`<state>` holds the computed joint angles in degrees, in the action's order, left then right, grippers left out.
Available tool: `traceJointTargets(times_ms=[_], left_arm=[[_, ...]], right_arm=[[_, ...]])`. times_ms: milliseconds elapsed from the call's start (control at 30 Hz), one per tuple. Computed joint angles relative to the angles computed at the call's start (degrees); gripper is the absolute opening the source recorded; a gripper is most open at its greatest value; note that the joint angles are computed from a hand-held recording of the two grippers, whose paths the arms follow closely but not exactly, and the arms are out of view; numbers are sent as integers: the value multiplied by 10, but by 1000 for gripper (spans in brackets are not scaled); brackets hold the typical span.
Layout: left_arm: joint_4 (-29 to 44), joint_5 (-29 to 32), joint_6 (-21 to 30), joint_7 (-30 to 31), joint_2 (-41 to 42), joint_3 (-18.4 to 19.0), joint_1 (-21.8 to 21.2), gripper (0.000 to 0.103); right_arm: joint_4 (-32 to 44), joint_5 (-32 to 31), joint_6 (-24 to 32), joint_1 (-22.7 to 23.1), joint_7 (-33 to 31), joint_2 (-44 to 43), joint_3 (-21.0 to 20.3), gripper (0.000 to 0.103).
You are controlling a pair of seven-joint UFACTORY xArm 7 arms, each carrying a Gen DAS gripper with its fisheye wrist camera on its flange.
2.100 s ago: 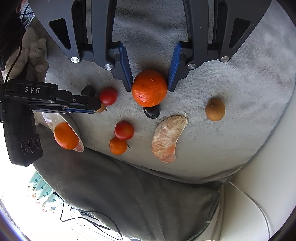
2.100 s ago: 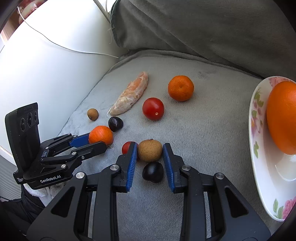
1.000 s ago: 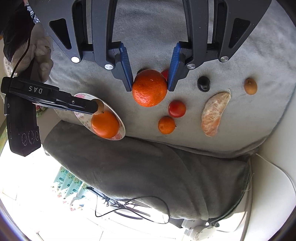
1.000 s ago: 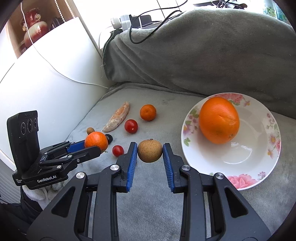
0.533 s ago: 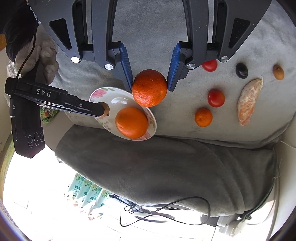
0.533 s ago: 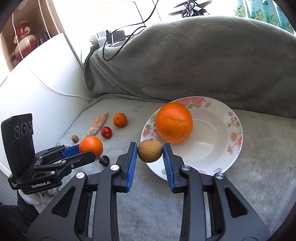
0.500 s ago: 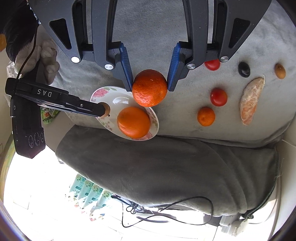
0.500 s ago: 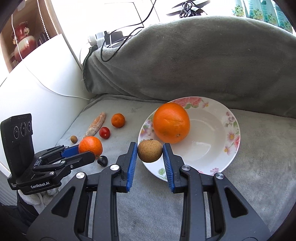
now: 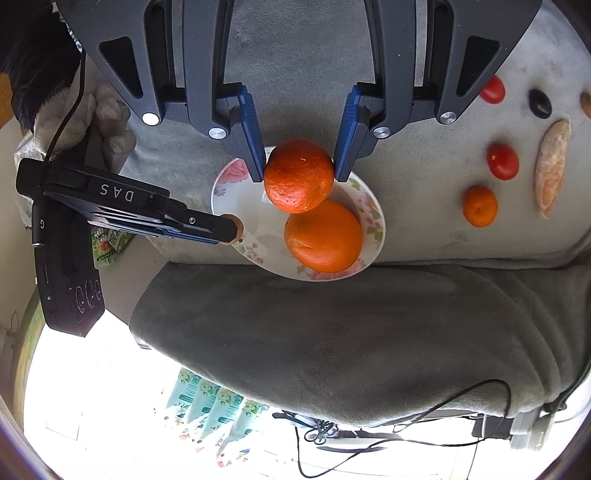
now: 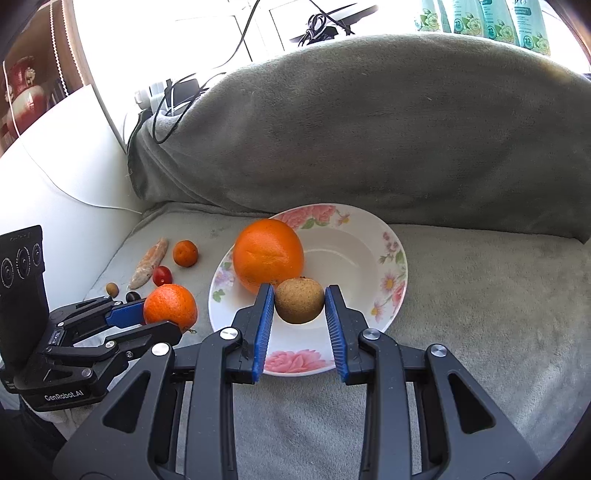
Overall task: Organize fruits
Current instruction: 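Place the tangerine and kiwi on the white plate beside the orange, releasing both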
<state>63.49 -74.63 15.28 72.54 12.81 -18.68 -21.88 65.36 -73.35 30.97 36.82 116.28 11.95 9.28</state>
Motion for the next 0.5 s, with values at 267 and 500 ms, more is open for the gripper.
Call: traceJointTargets(times_ms=[267, 500], left_arm=[[22, 41, -24, -24, 27, -13, -8, 36], [33, 93, -49, -56, 49, -36, -1, 36]], right_arm=[[-11, 4, 12, -7, 1, -2, -3, 30], [-13, 3, 8, -12, 3, 3, -5, 30]])
